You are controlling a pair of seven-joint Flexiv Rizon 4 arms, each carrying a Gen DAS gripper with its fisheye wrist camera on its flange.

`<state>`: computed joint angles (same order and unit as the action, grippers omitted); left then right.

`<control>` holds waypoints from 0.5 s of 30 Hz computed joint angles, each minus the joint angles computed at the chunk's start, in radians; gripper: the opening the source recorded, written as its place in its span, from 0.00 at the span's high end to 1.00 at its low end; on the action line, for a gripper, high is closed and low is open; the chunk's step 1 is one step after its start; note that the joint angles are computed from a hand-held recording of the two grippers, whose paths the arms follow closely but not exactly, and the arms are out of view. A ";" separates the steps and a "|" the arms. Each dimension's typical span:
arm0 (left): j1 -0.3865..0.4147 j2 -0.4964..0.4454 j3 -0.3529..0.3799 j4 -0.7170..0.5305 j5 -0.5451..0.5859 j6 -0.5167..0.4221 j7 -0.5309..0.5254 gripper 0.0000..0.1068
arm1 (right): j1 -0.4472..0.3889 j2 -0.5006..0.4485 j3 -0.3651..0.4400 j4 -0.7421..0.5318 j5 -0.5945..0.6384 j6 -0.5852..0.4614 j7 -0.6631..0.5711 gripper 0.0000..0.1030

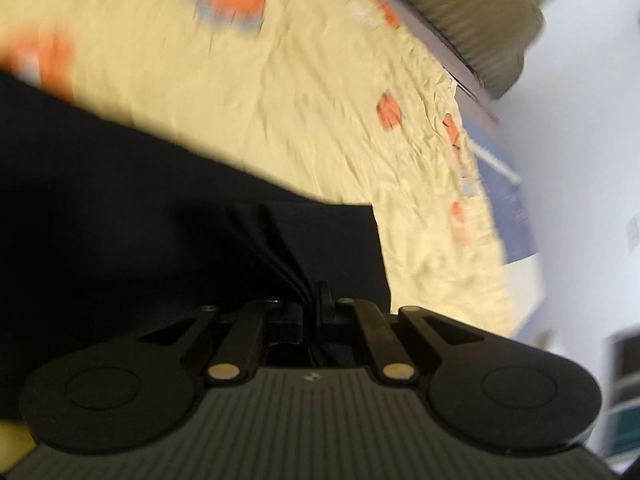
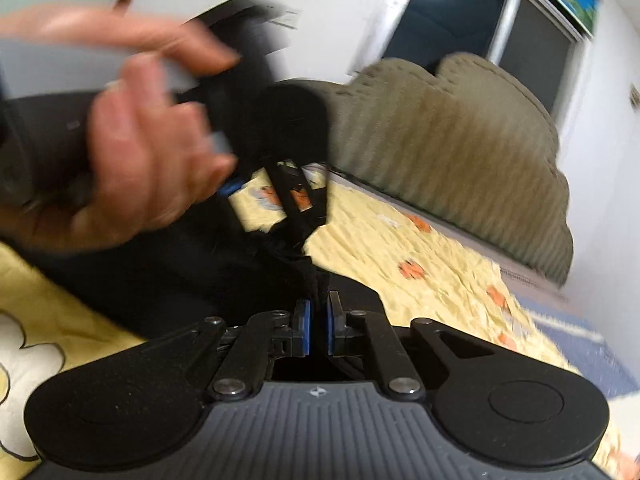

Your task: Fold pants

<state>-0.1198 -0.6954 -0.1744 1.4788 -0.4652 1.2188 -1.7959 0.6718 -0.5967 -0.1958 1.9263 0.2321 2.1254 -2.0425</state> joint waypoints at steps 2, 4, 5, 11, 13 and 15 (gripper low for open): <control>-0.052 0.015 0.097 -0.024 0.100 -0.023 -0.022 0.96 | 0.008 -0.005 0.014 0.003 -0.016 0.011 -0.012 0.93; -0.060 0.034 0.131 -0.010 0.148 -0.018 -0.037 0.96 | 0.002 -0.008 0.044 0.001 -0.040 0.021 -0.011 0.93; -0.053 0.042 0.133 0.000 0.158 -0.014 -0.036 0.96 | 0.008 -0.010 0.050 -0.002 -0.046 0.024 -0.016 0.93; -0.011 0.090 0.149 0.067 0.204 -0.008 -0.023 0.96 | 0.029 -0.026 0.087 -0.027 -0.083 0.014 -0.026 0.93; 0.020 0.107 0.137 0.103 0.196 0.013 0.004 0.96 | 0.035 -0.031 0.095 -0.039 -0.096 0.006 -0.019 0.93; 0.056 0.123 0.112 0.143 0.175 0.037 0.047 0.96 | 0.047 -0.035 0.097 -0.051 -0.105 -0.012 -0.009 0.93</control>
<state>-0.0635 -0.5721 -0.0625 1.6216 -0.2902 1.2558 -1.7492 0.7193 -0.6320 -0.0989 1.8752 0.1268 2.1130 -2.0519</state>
